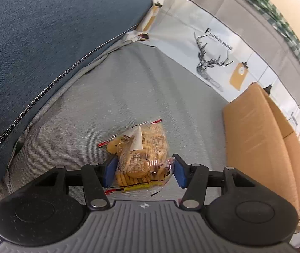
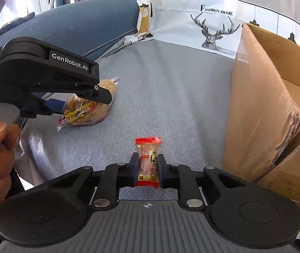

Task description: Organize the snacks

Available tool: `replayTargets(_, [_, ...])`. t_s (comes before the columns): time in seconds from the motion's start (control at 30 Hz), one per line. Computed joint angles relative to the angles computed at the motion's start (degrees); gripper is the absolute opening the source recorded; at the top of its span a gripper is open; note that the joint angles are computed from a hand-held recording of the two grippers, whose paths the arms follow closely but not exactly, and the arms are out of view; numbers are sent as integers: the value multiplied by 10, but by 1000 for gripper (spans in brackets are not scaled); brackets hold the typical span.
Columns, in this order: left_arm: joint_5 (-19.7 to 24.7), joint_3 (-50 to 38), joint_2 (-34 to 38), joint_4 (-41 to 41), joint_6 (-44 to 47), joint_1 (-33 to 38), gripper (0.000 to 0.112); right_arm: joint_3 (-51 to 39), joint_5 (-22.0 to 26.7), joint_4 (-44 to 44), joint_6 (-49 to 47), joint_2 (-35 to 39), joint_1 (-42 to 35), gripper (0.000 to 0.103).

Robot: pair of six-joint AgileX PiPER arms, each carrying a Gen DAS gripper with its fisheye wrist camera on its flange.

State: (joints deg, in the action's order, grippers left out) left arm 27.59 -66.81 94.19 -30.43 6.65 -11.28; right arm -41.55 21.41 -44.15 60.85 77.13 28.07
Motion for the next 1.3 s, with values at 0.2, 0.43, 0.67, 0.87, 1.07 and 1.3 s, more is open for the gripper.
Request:
replayTargets(0.2, [3, 22, -21, -92, 89, 13, 60, 9, 15, -26, 30, -26, 14, 17])
replayTargets(0.43, [11, 36, -44, -155, 135, 17, 60, 23, 38, -74, 87, -85, 31, 3])
replayTargets(0.67, [10, 34, -43, -145, 121, 10, 60, 15, 54, 25, -27, -69, 22, 8])
replayTargets(0.87, [17, 31, -36, -157, 132, 20, 60, 7, 56, 62, -80, -25, 19, 44])
replayTargets(1.07, [19, 30, -33, -161, 132, 23, 60, 9, 39, 52, -77, -16, 25, 20])
replayTargets(1.3, [15, 24, -38, -158, 116, 10, 60, 25, 30, 9, -37, -69, 24, 17])
